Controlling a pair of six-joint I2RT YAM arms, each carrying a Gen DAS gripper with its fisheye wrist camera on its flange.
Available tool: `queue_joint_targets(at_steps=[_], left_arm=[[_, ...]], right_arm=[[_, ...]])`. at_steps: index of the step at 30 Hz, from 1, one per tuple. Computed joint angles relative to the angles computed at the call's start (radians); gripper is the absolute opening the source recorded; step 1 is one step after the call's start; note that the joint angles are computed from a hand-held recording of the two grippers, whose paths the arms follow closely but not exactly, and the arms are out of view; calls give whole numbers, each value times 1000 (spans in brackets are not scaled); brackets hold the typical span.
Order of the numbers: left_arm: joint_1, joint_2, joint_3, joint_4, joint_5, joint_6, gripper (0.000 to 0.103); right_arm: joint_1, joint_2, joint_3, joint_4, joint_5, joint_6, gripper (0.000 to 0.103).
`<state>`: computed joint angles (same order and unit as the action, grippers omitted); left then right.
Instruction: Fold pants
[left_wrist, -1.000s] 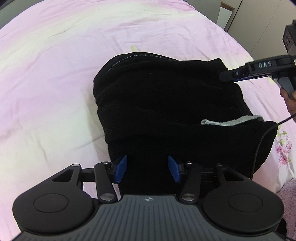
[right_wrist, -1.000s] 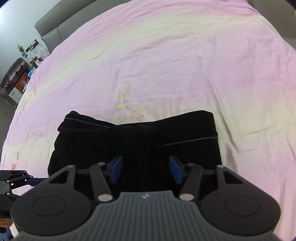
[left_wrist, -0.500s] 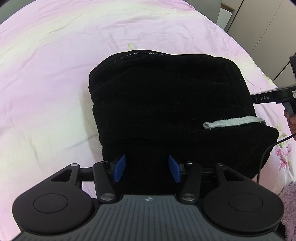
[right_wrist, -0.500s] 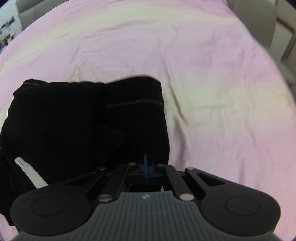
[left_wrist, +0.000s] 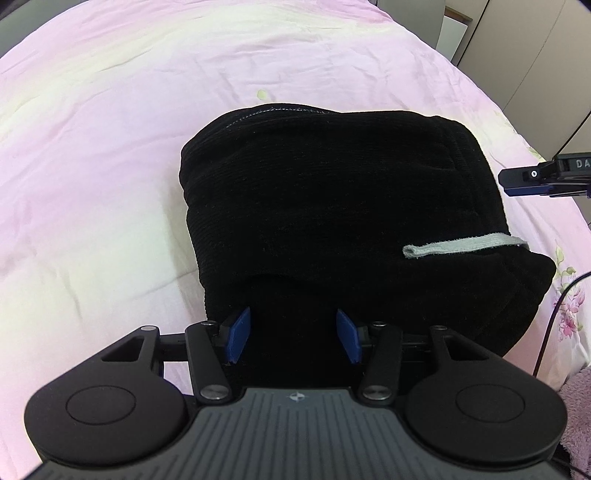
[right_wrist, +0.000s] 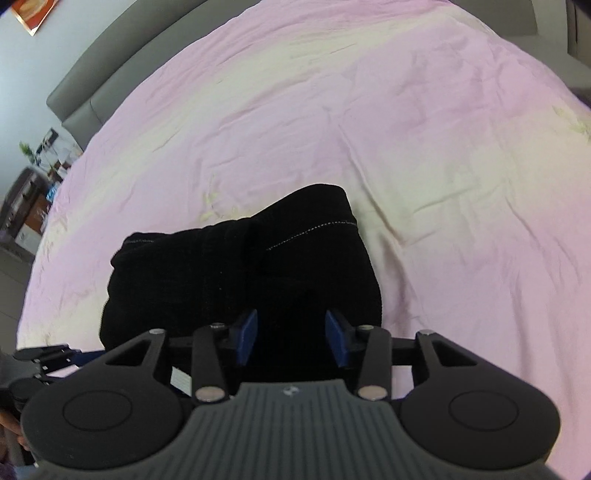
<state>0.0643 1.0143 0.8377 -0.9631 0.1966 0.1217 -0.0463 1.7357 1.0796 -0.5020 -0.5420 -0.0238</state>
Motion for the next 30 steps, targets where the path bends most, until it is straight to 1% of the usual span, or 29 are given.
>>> queue_joint_targets(at_steps=[2,3,4,5,6,7,10,11,12,13,14,15,16,17,19,21,24,25,27,28,30], left_arm=[[-2,6,-1,5,0,1,58],[-2,12,2,6,0,-1,58],[-3,18,3,10,0,-4,58],[-6,24,4,14,-3,-7,58],[-8,29,7,15,-6,-6,58],[-12,31,8,16,-10,-10,58],[-1,19,3,15,-2,-8,58],[4,15,2,11,1,0,58],[9,8,4,3,2,10,58],[11,4,8,-4,0,17,58],[11,1,16,-13,-5,22,58],[8,-4,28,-25,-13,25,58],[14,-9,39,-34,-10,33,58],[21,-15,49,-39,-6,40,58],[45,-36,75,-38,6,46,58],[76,-53,100,-15,18,26,57],[113,-38,138,28,32,-34,52],[110,-28,143,49,24,-54,50],[87,-2,139,108,-11,-85,48],[67,23,135,144,-39,-95,45],[40,84,131,200,-60,-105,41]], right_arm=[[-25,-2,-8,-9,-51,11,41],[-33,-3,-12,-12,-75,21,45],[-40,-1,-15,-14,-102,26,52],[-39,5,-16,-14,-128,32,55],[-32,17,-16,-7,-137,35,63],[-18,32,-14,5,-137,38,65],[36,101,3,67,-110,84,64],[47,142,22,74,-122,106,64],[52,174,33,95,-141,141,59],[53,189,36,116,-159,179,46],[57,198,47,117,-176,203,42],[67,181,46,116,-155,204,34],[81,142,34,121,-127,188,22],[95,88,16,124,-105,150,19],[118,-4,1,114,-85,91,15],[139,-92,0,102,-73,38,14],[153,-149,32,64,-14,-43,14],[148,-138,41,57,7,-53,14],[121,-70,71,29,64,-60,14],[109,-32,75,29,86,-46,15],[82,54,74,41,119,-17,17]])
